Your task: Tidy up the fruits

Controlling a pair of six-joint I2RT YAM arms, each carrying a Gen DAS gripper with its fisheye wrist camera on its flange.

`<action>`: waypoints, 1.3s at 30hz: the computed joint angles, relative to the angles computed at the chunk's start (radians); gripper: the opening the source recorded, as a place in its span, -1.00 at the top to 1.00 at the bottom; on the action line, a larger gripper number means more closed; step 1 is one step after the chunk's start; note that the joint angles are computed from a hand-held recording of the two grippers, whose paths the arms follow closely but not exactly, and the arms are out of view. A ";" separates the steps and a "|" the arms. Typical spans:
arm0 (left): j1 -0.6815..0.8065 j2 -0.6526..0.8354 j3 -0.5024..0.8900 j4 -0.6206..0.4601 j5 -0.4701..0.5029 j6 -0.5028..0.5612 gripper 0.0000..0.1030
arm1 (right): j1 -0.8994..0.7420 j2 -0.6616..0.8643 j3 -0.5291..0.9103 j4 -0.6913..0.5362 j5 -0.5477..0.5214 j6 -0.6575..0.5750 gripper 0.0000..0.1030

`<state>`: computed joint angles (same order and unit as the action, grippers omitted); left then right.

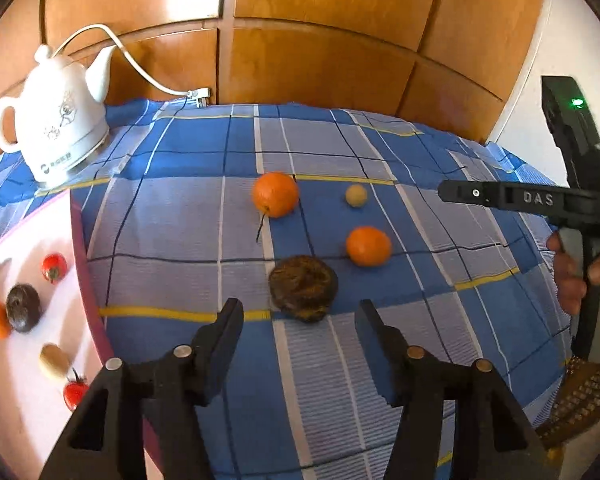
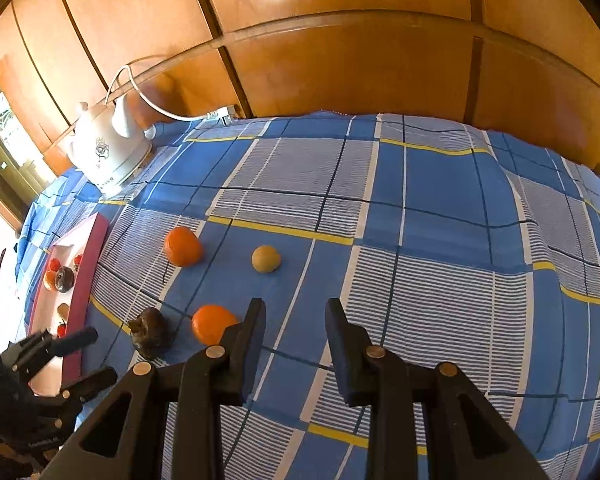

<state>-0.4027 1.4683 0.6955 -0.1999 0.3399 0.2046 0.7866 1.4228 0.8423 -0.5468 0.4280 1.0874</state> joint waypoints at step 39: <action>-0.014 -0.132 -0.167 0.018 0.015 0.052 0.01 | 0.018 0.251 0.172 0.068 -0.164 -0.177 0.27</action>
<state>-0.4165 1.3367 0.5285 -0.1818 0.3549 0.2565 0.8042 1.6735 1.0148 -0.4793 0.2640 0.9101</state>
